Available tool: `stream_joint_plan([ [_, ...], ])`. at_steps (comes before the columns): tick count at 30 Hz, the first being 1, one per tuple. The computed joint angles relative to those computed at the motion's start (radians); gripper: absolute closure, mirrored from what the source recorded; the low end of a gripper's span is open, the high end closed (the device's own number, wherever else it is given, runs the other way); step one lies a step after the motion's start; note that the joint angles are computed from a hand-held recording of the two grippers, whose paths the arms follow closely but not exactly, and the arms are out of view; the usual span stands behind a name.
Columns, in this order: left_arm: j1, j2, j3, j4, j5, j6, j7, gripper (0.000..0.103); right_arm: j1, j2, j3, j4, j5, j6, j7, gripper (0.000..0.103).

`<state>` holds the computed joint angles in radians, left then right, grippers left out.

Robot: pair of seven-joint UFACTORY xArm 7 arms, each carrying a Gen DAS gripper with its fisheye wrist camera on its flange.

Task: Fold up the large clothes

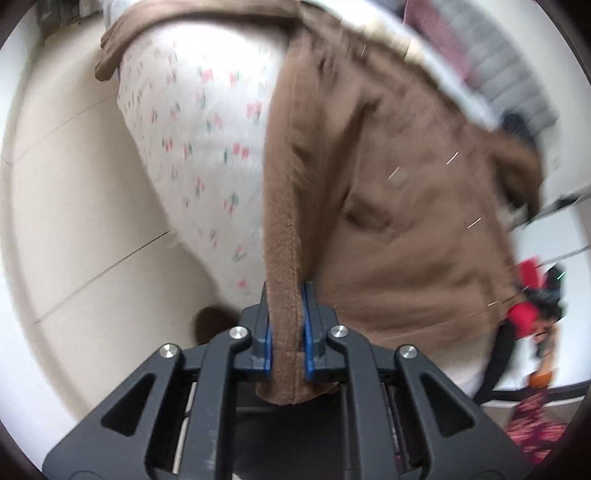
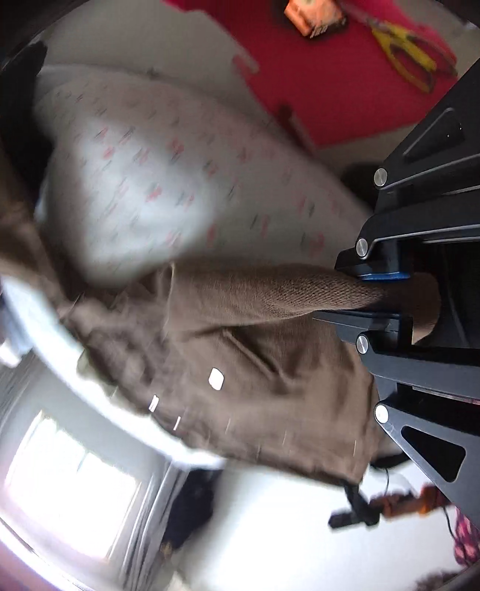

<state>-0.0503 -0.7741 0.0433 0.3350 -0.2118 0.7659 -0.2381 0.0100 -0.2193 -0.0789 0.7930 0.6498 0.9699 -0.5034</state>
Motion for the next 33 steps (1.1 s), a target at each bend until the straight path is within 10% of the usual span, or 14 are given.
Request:
stream_joint_plan([
  [7, 0.056, 0.034, -0.127, 0.104, 0.184, 0.090, -0.104, 0.061, -0.004, -0.072, 0.045, -0.028, -0.224, -0.105, 0.164, 0.053],
  [11, 0.046, 0.085, -0.143, 0.171, 0.230, -0.018, -0.149, 0.037, 0.047, -0.079, 0.040, 0.024, -0.201, -0.172, 0.167, 0.040],
  [22, -0.172, 0.608, -0.171, 0.519, 0.169, -0.297, 0.006, 0.031, 0.205, 0.270, 0.185, 0.282, -0.320, -0.299, 0.270, 0.035],
  [33, -0.238, 0.687, -0.182, 0.578, 0.122, -0.097, 0.154, 0.026, 0.247, 0.037, 0.213, 0.009, -0.547, -0.319, 0.326, 0.030],
])
